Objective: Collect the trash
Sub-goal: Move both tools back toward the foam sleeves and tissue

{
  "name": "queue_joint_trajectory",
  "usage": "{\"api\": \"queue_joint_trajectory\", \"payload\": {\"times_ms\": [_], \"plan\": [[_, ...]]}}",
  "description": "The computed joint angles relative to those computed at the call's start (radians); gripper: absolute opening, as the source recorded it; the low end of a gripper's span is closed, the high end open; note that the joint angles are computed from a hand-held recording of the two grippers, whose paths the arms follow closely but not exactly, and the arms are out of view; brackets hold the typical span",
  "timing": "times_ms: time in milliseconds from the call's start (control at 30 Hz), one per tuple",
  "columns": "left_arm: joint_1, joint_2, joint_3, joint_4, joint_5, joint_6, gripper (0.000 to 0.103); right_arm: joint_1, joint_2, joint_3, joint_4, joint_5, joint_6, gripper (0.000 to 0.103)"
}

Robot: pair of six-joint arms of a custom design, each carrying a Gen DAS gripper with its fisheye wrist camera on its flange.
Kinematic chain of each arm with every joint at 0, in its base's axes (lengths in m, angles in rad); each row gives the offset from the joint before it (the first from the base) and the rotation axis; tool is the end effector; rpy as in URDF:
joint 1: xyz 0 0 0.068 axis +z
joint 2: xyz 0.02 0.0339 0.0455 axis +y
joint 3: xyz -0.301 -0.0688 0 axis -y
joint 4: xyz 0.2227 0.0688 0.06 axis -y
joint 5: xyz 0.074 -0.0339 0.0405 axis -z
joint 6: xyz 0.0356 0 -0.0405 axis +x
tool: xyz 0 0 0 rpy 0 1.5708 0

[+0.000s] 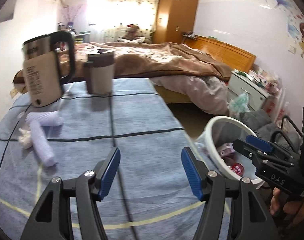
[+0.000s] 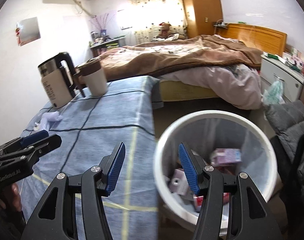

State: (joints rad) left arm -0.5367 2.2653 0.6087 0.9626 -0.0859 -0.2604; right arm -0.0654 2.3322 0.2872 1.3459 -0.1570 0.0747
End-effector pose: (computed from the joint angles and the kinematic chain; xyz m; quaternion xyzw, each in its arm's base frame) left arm 0.2916 -0.1699 0.0477 0.1065 0.8985 -0.1288 0.4059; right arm 0.2627 -0.0116 0.0356 0.0302 0.9038 0.0730 0.4205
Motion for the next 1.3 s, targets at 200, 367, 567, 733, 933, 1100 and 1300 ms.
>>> {"api": "queue_joint_trajectory", "payload": {"times_ms": [200, 367, 567, 733, 933, 1100, 1300], "plan": [[0.101, -0.004, -0.086, 0.083, 0.001, 0.022, 0.066, 0.102, -0.009, 0.061, -0.077, 0.037, 0.039, 0.057], [0.195, 0.003, -0.137, 0.139, 0.021, 0.028, 0.066, 0.185, -0.021, 0.119, -0.151, 0.079, 0.058, 0.057], [0.319, 0.022, -0.171, 0.183, 0.059, 0.056, 0.066, 0.271, -0.034, 0.204, -0.267, 0.086, 0.071, 0.057], [0.429, 0.04, -0.181, 0.21, 0.075, 0.092, 0.066, 0.337, -0.031, 0.283, -0.352, 0.06, 0.065, 0.057], [0.541, 0.051, -0.15, 0.163, 0.108, 0.149, 0.066, 0.421, -0.001, 0.419, -0.486, 0.063, 0.062, 0.057], [0.618, 0.056, -0.111, 0.123, 0.159, 0.167, 0.066, 0.484, 0.035, 0.562, -0.611, 0.062, 0.059, 0.056], [0.677, 0.062, -0.059, 0.063, 0.202, 0.2, 0.066, 0.542, 0.1, 0.741, -0.751, 0.034, 0.052, 0.056]]}}
